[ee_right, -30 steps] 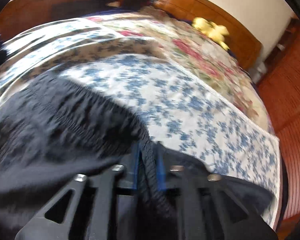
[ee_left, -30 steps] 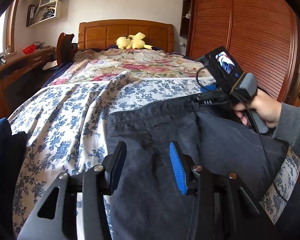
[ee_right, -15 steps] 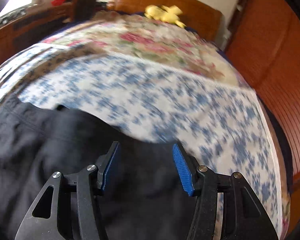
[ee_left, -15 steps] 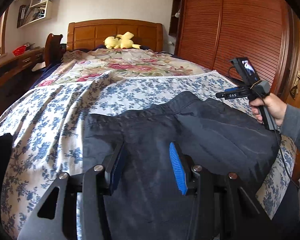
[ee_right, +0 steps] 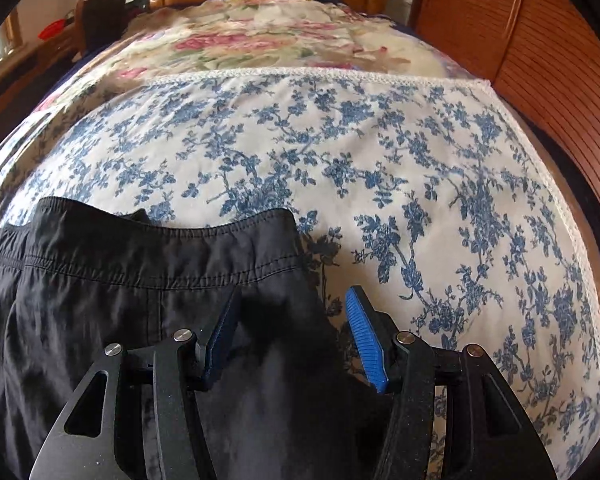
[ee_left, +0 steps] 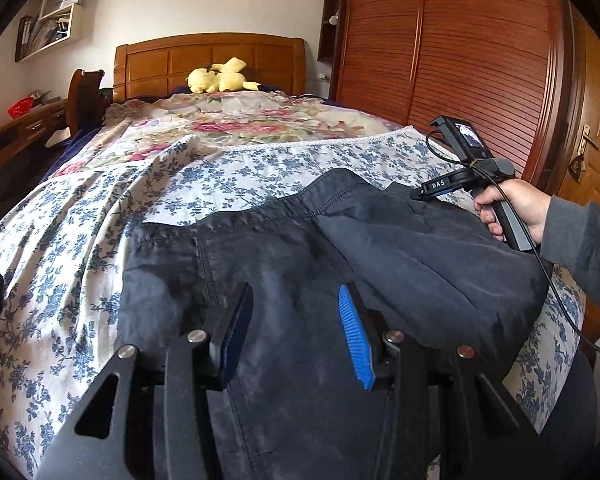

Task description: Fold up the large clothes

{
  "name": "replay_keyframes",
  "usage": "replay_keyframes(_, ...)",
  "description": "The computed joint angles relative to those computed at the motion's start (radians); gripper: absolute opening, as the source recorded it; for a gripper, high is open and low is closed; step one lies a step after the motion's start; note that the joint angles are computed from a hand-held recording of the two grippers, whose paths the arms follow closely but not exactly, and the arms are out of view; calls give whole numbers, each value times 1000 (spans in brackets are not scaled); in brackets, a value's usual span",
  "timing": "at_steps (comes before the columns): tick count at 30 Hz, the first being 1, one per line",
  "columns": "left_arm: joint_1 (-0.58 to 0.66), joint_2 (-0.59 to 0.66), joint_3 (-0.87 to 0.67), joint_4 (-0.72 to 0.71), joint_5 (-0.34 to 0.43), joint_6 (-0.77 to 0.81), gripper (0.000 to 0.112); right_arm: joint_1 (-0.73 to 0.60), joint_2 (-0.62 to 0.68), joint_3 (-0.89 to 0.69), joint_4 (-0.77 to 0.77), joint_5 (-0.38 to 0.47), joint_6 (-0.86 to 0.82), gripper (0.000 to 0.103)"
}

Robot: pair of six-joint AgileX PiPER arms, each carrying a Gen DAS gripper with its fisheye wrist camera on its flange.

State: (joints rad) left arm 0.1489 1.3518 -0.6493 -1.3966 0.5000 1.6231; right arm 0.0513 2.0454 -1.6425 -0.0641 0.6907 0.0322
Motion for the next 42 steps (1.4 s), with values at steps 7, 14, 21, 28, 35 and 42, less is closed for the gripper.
replay_keyframes(7,-50,16,-14,38,-37,-52,43,-33,44,-56,219,119,-228,17)
replay_keyframes(14,-122,-20,-17,100,-75,-146,44,5,-154,153,-102,-145,64,8)
replay_keyframes(21,-197,-85,11,169,-125,-242,43,-16,-219,234,-99,-150,58,29)
replay_keyframes(28,-279,-140,58,233,-175,-347,43,-46,-463,512,51,-203,-167,39)
replay_keyframes(35,-354,-210,102,329,-216,-506,43,-55,-728,778,313,-177,-470,39)
replay_keyframes(42,-405,-274,149,401,-256,-626,43,-53,-883,965,426,-164,-568,39)
